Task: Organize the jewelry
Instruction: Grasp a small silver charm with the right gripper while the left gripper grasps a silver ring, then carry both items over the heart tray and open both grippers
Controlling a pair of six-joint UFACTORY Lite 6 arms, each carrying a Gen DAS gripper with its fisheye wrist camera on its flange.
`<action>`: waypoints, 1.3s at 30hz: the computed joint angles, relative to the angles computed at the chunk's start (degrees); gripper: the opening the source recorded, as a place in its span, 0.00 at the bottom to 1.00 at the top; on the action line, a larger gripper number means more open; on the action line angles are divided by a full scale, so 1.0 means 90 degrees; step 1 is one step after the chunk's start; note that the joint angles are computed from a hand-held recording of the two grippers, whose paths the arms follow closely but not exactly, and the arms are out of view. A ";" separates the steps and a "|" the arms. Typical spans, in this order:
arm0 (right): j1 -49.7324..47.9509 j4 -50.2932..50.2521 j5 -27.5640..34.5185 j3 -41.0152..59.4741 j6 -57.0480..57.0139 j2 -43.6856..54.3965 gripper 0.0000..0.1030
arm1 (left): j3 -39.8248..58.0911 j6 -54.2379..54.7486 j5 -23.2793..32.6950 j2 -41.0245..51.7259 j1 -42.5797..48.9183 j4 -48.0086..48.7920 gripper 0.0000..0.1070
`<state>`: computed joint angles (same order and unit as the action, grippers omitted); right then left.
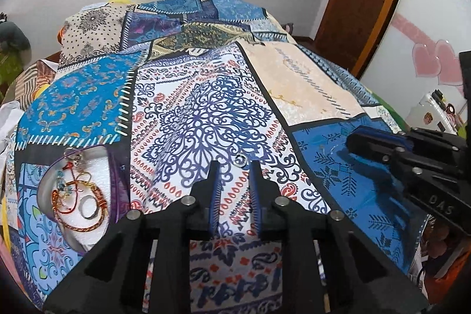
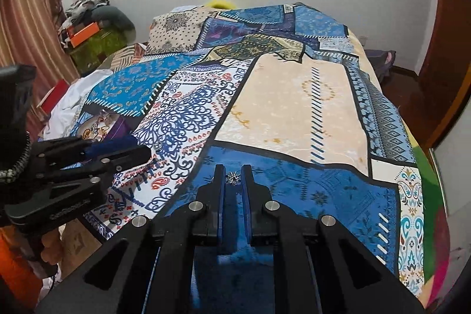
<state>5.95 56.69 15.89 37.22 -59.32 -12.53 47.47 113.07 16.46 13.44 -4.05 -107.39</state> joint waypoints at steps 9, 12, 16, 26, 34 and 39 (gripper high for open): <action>-0.0351 0.0931 0.0278 -0.0061 -0.1112 0.0035 0.09 | 0.0300 0.0067 -0.0252 0.0283 -0.0235 -0.0189 0.16; -0.0430 0.1089 0.0354 -0.0062 -0.1280 0.0033 0.09 | 0.0391 0.0012 -0.0214 0.0375 -0.0206 -0.0184 0.12; -0.0511 0.1115 0.0413 -0.0072 -0.1323 -0.0020 0.09 | 0.0353 0.0470 -0.0305 0.0349 -0.0284 -0.0631 0.08; -0.0355 0.0667 0.0371 -0.0050 -0.0785 -0.0374 0.09 | -0.0299 0.0708 -0.0247 -0.0423 -0.0149 -0.0839 0.08; 0.0287 -0.0172 0.0127 0.0147 0.0332 -0.0591 0.09 | -0.0759 -0.0171 0.0126 -0.1309 0.0451 0.0177 0.08; 0.0888 -0.0961 -0.0113 0.0311 0.1296 -0.0654 0.09 | -0.1025 -0.0456 0.0401 -0.1841 0.0937 0.0593 0.08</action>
<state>13.94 48.05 14.87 40.02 -47.65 -18.42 38.25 108.96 20.06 -3.13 4.39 -102.05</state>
